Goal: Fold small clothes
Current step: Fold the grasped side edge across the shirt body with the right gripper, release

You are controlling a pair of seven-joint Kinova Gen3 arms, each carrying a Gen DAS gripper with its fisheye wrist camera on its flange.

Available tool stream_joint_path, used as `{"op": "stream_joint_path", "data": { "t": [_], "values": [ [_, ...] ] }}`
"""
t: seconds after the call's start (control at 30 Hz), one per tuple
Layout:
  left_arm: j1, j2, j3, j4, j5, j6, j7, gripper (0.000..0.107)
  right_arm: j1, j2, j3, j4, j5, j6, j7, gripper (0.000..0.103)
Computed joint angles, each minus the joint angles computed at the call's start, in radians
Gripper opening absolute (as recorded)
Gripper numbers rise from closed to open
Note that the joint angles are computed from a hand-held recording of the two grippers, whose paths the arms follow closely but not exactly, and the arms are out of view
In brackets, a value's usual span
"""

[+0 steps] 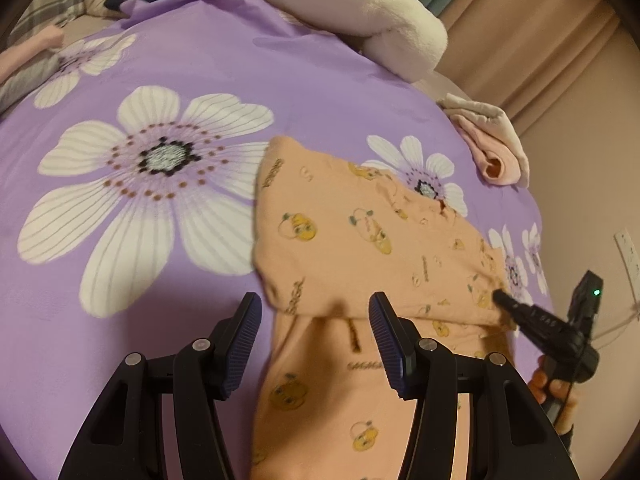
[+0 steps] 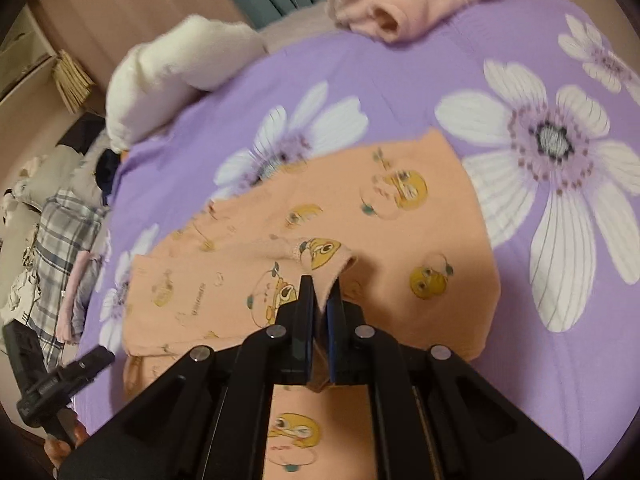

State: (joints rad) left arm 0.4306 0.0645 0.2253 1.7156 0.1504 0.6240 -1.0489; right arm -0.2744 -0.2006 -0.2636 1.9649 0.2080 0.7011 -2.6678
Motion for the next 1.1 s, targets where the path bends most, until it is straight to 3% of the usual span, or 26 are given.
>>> {"op": "stream_joint_path", "data": {
  "t": [0.1, 0.17, 0.27, 0.3, 0.4, 0.6, 0.73, 0.87, 1.0, 1.1],
  "values": [
    [0.011, 0.028, 0.003, -0.04, -0.029, 0.005, 0.005, 0.054, 0.039, 0.019, -0.056, -0.015, 0.045, 0.055, -0.026, 0.007],
    [0.018, 0.044, 0.002, -0.06, -0.043, 0.007, 0.005, 0.054, 0.005, 0.028, -0.045, -0.024, 0.086, 0.076, -0.053, 0.007],
    [0.026, 0.059, 0.0, -0.077, -0.053, 0.008, 0.003, 0.054, -0.027, 0.043, -0.054, -0.056, 0.163, 0.141, -0.101, 0.013],
    [0.025, 0.065, 0.003, -0.083, -0.049, 0.008, -0.013, 0.054, -0.029, 0.044, -0.068, -0.066, 0.199, 0.168, -0.134, 0.021],
    [0.033, 0.081, 0.007, -0.095, -0.053, 0.004, -0.047, 0.054, -0.039, 0.006, -0.071, -0.047, 0.258, 0.149, -0.192, 0.023],
    [0.076, 0.114, -0.011, -0.107, -0.125, 0.001, -0.011, 0.054, -0.069, 0.003, -0.004, -0.018, 0.118, 0.038, -0.023, 0.017],
    [0.093, 0.135, -0.019, -0.118, -0.163, 0.022, -0.004, 0.054, -0.061, 0.045, -0.035, -0.025, 0.139, 0.083, -0.049, 0.012],
    [0.088, 0.148, -0.016, -0.118, -0.155, 0.04, -0.035, 0.053, -0.05, 0.031, 0.009, 0.014, 0.099, 0.031, -0.053, 0.006],
    [0.102, 0.15, -0.023, -0.126, -0.177, 0.051, -0.023, 0.053, -0.019, 0.005, 0.004, 0.018, 0.087, 0.01, -0.068, 0.015],
    [0.102, 0.151, -0.024, -0.126, -0.175, 0.051, -0.022, 0.053, -0.007, 0.0, -0.019, 0.01, 0.117, -0.012, -0.08, 0.015]
  ]
}}
